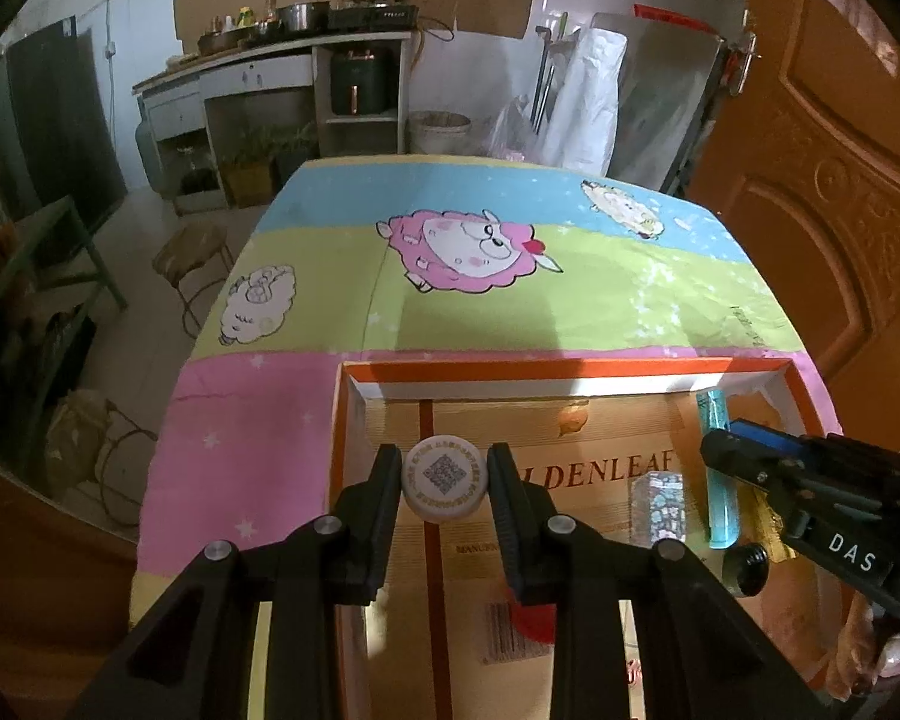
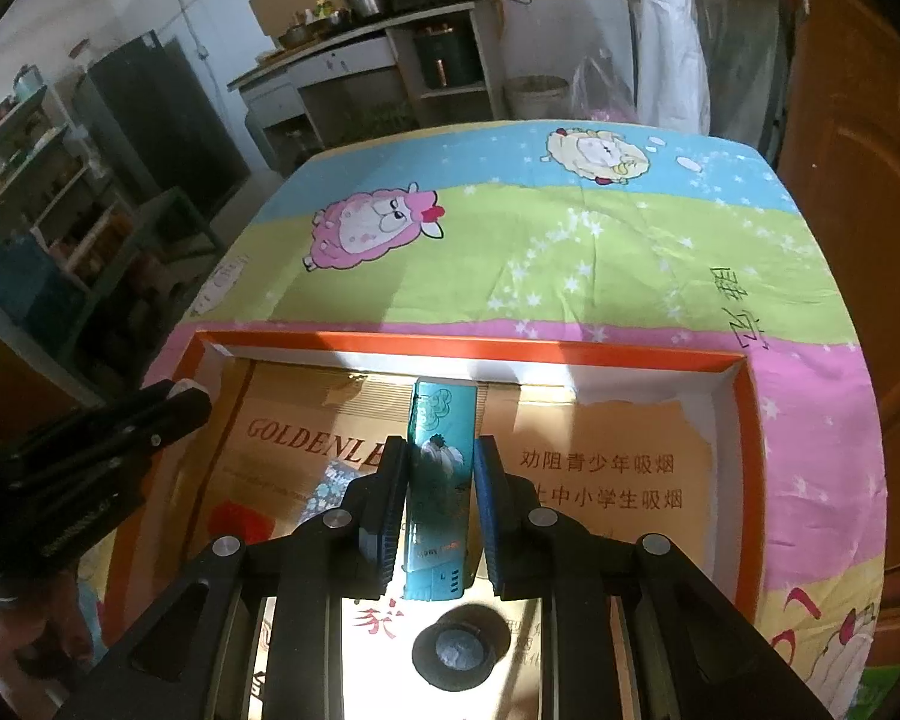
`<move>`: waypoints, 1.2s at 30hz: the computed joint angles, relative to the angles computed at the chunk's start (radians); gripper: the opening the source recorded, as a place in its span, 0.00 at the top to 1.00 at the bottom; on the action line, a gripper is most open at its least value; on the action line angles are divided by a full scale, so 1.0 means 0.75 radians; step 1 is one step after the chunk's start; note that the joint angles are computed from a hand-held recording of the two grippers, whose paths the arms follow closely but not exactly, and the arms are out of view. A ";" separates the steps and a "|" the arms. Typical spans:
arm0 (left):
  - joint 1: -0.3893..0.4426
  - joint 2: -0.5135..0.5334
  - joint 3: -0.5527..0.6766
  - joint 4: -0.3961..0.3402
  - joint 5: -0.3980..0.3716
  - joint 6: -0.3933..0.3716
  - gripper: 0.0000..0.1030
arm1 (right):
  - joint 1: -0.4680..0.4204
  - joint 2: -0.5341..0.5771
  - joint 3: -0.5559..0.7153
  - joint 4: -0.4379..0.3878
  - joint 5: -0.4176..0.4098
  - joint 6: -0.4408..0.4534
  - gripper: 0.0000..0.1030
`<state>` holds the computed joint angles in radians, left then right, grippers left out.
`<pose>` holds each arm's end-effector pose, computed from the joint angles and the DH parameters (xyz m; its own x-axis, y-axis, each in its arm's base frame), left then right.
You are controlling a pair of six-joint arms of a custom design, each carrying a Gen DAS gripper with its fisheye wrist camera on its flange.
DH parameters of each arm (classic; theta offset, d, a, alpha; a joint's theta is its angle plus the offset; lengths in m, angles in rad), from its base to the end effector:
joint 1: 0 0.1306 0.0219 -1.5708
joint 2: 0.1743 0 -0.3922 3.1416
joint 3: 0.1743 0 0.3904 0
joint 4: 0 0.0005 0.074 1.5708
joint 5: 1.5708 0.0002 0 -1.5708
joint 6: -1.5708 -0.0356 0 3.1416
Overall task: Organize rigid objects
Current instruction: 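Carry the white cap with the left gripper while the right gripper carries the teal box to the tray, then release the white cap with the left gripper while the right gripper releases the teal box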
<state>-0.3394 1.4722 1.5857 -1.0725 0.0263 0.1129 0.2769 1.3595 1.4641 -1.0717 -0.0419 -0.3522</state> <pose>0.4731 -0.1686 0.4761 -0.8061 0.1652 -0.5683 0.2579 0.9623 -0.0861 0.4400 0.1261 0.4730 -0.8454 0.1181 -0.5209 -0.0046 0.9736 0.2282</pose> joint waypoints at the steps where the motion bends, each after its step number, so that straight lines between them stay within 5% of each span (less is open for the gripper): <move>1: 0.000 0.006 0.003 -0.004 0.000 0.001 0.71 | 0.001 0.005 0.002 -0.004 0.003 0.001 0.78; 25: 0.005 0.064 -0.001 -0.009 0.038 -0.035 0.71 | -0.003 0.055 0.011 -0.024 0.020 -0.003 0.78; 32: 0.005 0.052 -0.006 -0.001 0.064 -0.036 0.53 | 0.002 0.044 0.005 -0.015 0.023 -0.013 0.68; 36: 0.014 0.032 -0.019 0.026 0.060 -0.009 0.51 | 0.011 0.024 -0.005 0.009 0.026 -0.026 0.63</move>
